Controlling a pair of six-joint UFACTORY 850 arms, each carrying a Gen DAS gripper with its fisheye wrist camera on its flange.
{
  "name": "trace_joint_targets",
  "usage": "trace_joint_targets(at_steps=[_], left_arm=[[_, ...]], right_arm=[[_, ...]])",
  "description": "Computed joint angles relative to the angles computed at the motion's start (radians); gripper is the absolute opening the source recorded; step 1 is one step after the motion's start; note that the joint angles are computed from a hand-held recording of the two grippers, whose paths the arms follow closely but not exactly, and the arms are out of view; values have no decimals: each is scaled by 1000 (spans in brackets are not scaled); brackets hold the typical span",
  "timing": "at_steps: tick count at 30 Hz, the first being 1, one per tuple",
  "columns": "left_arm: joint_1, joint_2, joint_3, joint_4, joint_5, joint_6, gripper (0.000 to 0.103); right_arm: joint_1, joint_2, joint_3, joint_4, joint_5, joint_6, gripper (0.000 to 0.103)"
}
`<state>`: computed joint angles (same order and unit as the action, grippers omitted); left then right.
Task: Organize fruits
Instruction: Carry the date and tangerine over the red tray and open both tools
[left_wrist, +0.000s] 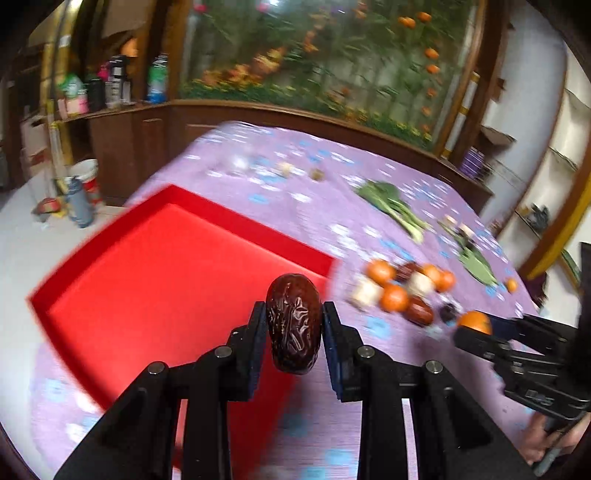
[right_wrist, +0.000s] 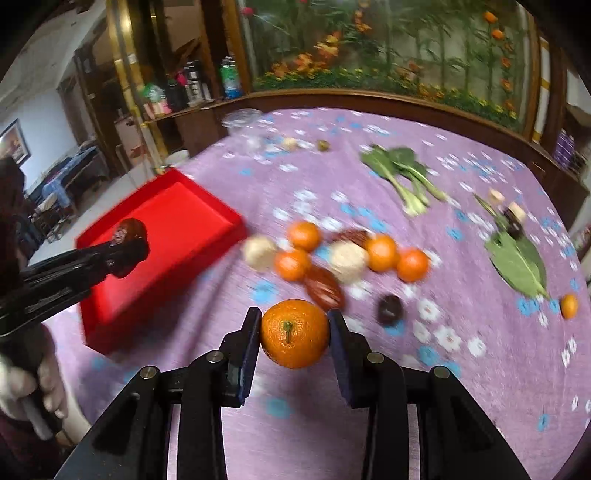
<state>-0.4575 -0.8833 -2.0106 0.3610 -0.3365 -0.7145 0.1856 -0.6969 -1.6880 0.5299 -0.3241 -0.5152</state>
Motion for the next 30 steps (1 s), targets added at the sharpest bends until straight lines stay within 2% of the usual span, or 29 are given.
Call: trace_joint_targets(at_steps=[3,6,14,18,20,24,25,28,30], left_arm=[[29,20,27,132,-16,-144,28],[60,22,36,164,-32,-198,28],[117,22,59,106,-20,-196,28],[134,45,106,25,35,-152,30],[139,60,133,19,61,-159,34],[148,106,206,-24,147,-181,56],[149,119,224,-12,166,-209,64],[146,156,274,57,210,-321,79],[140,185,314,141,248,-429,80]], right_arm=[[32,-28,-75,36,-54,-38,40],[66,-89,-190,81,-137,-65,40],[167,-318,-537,-60,-313,56,40],[191,-431,-692,-134,-395,129,40],[194,-455,-722,-152,-406,148,41],[192,-482,-754,-138,-426,148,41],[190,-468,-729,-118,-417,134,41],[184,-401,-617,-65,-348,80,49],[178,-330,-503,4,-283,22,54]])
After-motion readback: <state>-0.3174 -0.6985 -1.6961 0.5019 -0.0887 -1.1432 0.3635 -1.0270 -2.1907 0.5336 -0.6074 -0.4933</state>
